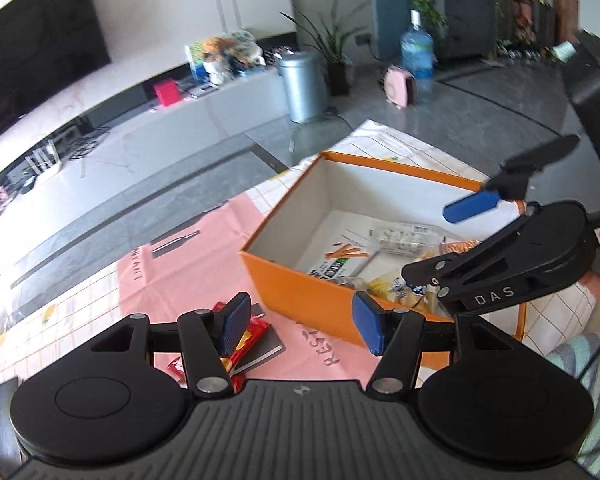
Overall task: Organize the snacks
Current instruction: 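Withdraw both tools from the box toward the remaining snacks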
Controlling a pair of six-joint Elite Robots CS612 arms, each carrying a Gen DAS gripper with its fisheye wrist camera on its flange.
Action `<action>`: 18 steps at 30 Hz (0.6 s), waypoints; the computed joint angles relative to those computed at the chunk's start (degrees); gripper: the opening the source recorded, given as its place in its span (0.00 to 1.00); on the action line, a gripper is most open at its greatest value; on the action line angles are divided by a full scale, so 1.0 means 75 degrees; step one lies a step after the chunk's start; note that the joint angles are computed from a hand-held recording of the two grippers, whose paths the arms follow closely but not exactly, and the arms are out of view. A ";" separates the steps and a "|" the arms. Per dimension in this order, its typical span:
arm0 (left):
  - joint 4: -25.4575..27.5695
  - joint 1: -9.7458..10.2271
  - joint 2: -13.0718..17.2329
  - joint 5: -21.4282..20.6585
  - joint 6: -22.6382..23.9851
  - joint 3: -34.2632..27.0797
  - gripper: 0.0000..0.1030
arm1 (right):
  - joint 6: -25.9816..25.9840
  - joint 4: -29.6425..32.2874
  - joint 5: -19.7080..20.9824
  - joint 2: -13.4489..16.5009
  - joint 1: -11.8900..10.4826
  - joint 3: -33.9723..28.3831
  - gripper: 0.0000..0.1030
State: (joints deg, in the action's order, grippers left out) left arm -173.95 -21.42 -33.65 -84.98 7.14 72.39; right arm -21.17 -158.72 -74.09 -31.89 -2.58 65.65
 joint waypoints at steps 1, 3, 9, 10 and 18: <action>-0.0213 -0.0003 -0.0059 0.0105 -0.0119 0.0182 0.67 | 0.0223 -0.0303 0.0132 -0.0054 0.0002 0.0196 0.65; -0.0615 -0.0003 -0.0156 0.0305 -0.0436 0.0519 0.67 | 0.0625 -0.0943 0.0336 -0.0145 0.0022 0.0582 0.65; -0.1548 0.0086 -0.0349 0.0671 -0.1553 0.1388 0.67 | 0.1698 -0.2549 0.0727 -0.0243 0.0174 0.1502 0.65; -0.1659 0.0107 -0.0353 0.0724 -0.1709 0.1488 0.67 | 0.1837 -0.2790 0.0688 -0.0227 0.0228 0.1612 0.65; -0.2442 0.0340 -0.0315 0.0853 -0.2285 0.2085 0.67 | 0.2699 -0.3854 0.0540 0.0032 0.0562 0.1934 0.69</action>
